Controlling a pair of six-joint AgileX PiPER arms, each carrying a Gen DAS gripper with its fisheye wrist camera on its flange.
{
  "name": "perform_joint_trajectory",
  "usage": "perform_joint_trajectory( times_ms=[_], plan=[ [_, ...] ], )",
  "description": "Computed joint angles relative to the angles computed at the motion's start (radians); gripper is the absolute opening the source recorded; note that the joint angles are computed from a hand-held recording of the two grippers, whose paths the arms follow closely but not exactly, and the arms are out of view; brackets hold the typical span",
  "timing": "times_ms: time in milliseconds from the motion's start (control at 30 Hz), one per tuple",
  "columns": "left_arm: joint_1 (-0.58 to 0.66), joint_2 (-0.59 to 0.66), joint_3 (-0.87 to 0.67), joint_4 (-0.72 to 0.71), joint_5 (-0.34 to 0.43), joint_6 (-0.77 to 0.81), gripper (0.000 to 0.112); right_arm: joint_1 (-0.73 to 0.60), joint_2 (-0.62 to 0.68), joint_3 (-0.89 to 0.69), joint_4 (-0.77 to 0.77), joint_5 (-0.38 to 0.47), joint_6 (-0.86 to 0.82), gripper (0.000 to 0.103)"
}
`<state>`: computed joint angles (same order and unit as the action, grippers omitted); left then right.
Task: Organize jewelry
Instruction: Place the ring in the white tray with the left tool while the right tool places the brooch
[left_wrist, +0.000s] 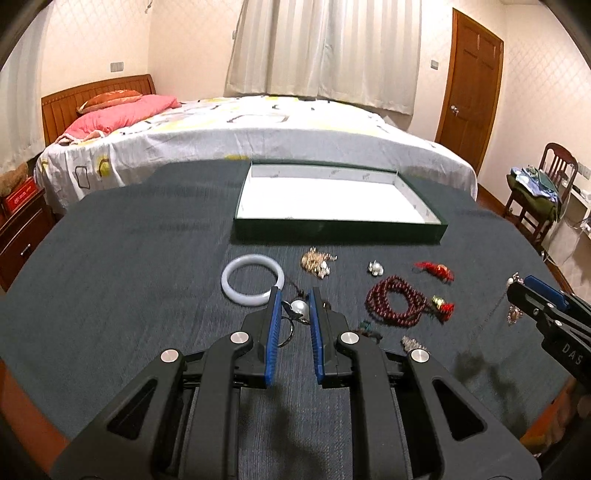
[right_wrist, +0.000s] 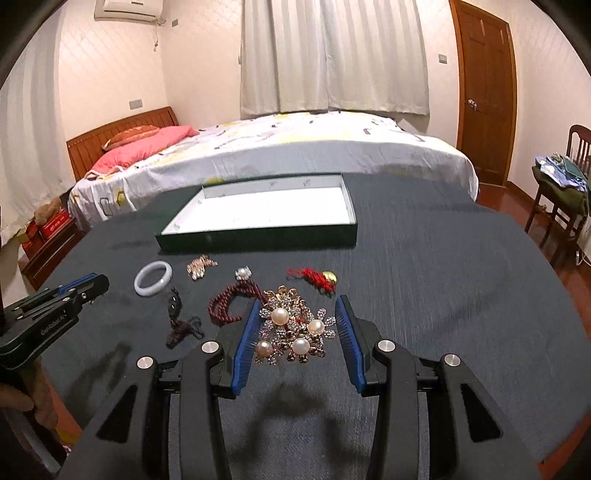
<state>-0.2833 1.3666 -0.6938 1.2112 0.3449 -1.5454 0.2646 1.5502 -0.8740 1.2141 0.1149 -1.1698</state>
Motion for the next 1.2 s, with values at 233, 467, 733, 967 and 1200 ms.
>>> perform_joint_trajectory(
  times_ms=[233, 467, 733, 967, 1200],
  plan=[
    [0.031, 0.023, -0.084, -0.084, -0.016, 0.110, 0.015, -0.001, 0.026, -0.084, -0.004, 0.033, 0.009, 0.042],
    [0.081, 0.094, -0.241, -0.115, -0.043, 0.203, 0.015, 0.010, 0.102, -0.257, -0.047, 0.043, 0.048, 0.042],
    [0.150, 0.302, -0.542, -0.384, -0.066, 0.519, 0.015, 0.017, 0.288, -0.579, -0.356, 0.061, 0.335, 0.042],
    [0.173, 0.548, -0.855, -0.547, -0.012, 0.705, 0.015, 0.012, 0.535, -0.930, -0.726, 0.120, 0.690, 0.042],
    [0.188, 0.834, -1.150, -0.782, 0.123, 0.944, 0.015, -0.004, 0.818, -1.267, -0.952, 0.339, 0.936, 0.042]
  ],
)
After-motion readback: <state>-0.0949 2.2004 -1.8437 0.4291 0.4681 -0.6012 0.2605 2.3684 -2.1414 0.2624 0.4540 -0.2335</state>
